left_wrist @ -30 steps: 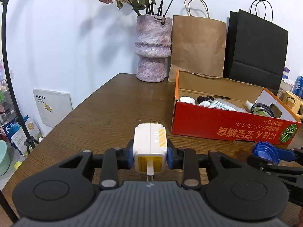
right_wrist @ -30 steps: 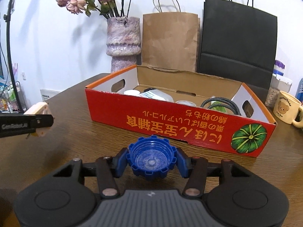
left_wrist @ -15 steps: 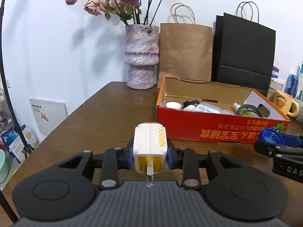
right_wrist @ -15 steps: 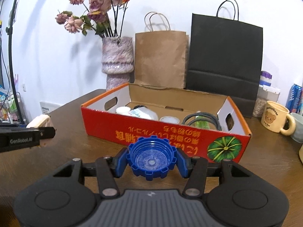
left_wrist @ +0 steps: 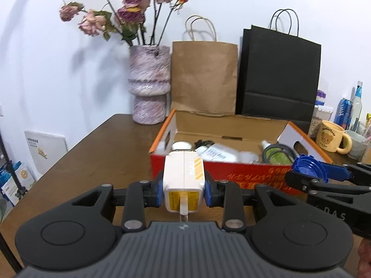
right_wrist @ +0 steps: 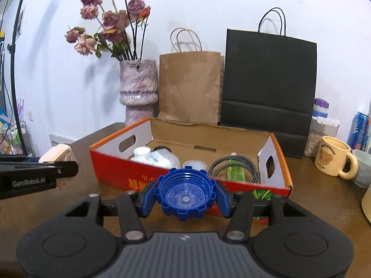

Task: Organize rigid objects
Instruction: 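Carry the adapter and blue cap over the red box with both grippers, then lower the adapter and blue cap into the box and open both grippers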

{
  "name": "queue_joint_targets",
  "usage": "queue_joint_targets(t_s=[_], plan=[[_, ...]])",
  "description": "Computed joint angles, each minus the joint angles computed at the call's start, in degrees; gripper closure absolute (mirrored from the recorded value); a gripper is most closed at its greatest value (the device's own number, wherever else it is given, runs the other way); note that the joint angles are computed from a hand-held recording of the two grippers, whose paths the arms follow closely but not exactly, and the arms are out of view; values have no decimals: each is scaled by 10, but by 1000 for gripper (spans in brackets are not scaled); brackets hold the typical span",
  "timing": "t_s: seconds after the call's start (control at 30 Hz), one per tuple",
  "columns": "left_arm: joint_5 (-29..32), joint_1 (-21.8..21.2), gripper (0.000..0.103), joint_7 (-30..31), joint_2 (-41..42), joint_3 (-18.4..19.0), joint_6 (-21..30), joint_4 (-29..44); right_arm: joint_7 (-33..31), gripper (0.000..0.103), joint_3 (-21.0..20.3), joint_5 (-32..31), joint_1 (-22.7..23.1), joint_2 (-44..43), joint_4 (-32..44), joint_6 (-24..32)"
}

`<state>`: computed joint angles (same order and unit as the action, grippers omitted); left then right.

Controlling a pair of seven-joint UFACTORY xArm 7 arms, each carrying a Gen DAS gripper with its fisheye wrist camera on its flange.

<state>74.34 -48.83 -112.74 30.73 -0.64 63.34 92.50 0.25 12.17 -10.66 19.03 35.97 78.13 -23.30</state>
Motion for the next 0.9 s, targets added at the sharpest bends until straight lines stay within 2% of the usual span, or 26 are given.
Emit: queue_joint_targets(t_s=[0.43, 0.9], plan=[[-4, 1, 70, 26, 71, 43, -28, 121, 6, 50, 24, -31, -30, 46, 91, 26], [-63, 21, 70, 87, 152, 100, -72, 237, -15, 50, 32, -14, -18, 148, 273, 89]])
